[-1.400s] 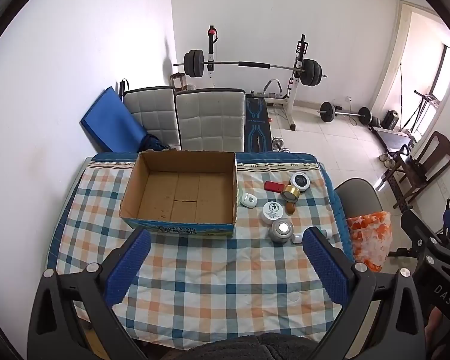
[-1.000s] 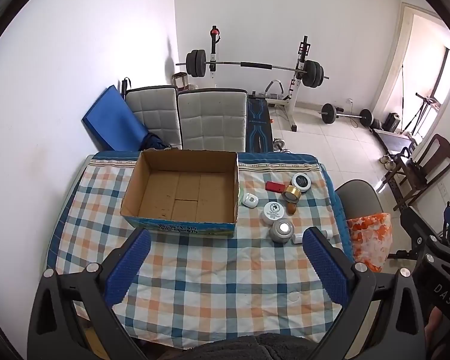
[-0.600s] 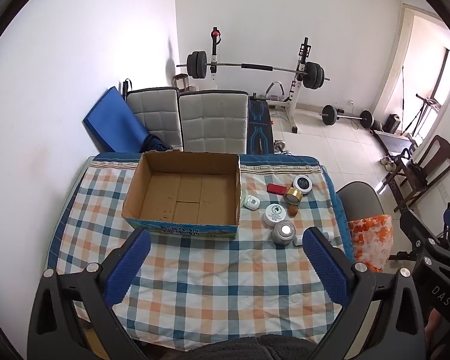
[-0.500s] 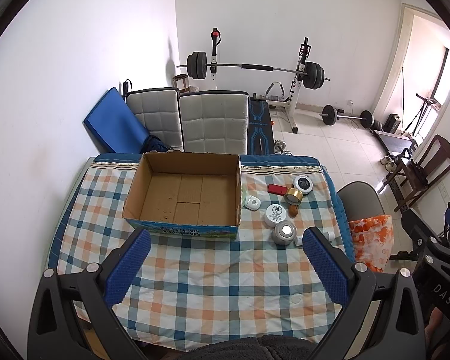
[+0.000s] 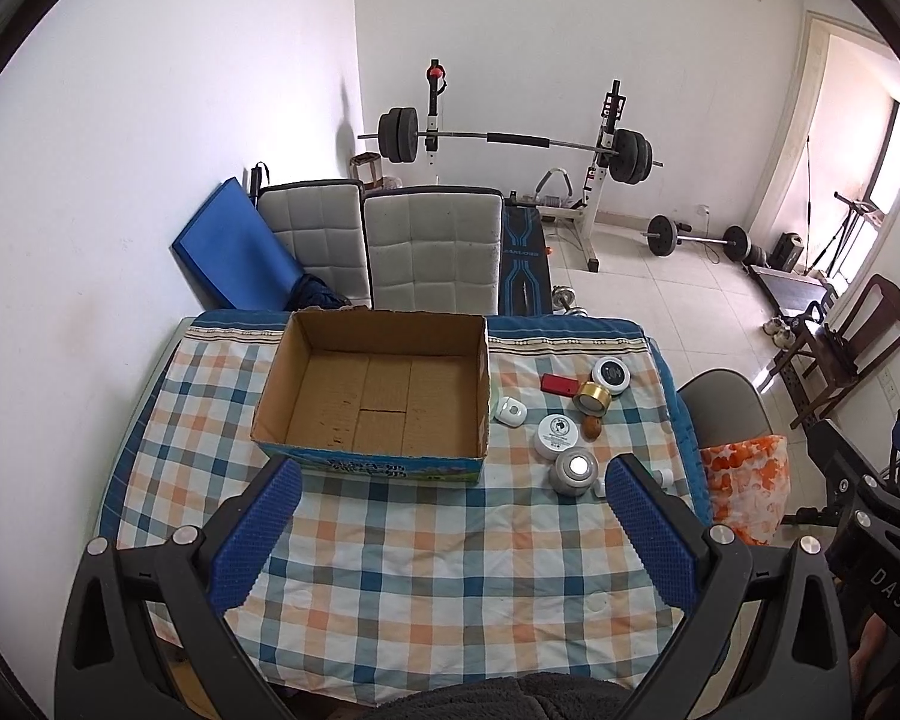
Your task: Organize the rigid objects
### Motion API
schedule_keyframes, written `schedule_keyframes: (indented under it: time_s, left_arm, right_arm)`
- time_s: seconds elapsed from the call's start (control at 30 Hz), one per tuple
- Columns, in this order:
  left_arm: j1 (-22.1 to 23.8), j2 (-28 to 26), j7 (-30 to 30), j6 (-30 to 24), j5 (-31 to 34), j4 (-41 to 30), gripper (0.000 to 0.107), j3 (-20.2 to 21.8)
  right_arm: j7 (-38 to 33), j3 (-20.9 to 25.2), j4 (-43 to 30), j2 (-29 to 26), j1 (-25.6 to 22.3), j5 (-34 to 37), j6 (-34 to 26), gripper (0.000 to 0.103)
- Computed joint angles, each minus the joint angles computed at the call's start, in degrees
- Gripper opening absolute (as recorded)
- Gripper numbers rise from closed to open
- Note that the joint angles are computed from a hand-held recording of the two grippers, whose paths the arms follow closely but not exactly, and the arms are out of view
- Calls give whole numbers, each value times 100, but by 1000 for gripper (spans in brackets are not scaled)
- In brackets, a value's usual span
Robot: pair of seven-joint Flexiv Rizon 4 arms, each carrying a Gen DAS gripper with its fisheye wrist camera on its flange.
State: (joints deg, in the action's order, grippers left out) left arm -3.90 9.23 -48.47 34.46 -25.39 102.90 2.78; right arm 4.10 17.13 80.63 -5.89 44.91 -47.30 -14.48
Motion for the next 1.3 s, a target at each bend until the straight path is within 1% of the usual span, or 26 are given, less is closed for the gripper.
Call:
schedule_keyframes:
  time_s: [0.47, 0.6, 0.83, 0.9, 1.3]
  left_arm:
    - [-11, 23, -8, 42, -11, 37, 103, 4]
    - [70, -163, 29, -106, -36, -261, 103, 5]
    - [63, -117, 39, -65, -63, -187, 103, 3]
    - [96, -234, 20, -134, -63, -374, 103, -18]
    - [101, -222, 41, -118, -84, -350, 103, -11]
  right_arm:
    - [-24, -31, -34, -38, 16, -41, 6, 103]
    - [-26, -35, -77, -72, 51, -68, -38, 103]
    - [-69, -57, -106, -87, 62, -90, -49, 103]
    - [-48, -53, -96, -82, 68, -86, -60, 103]
    - [-73, -73, -143, -119, 85, -126, -98, 103]
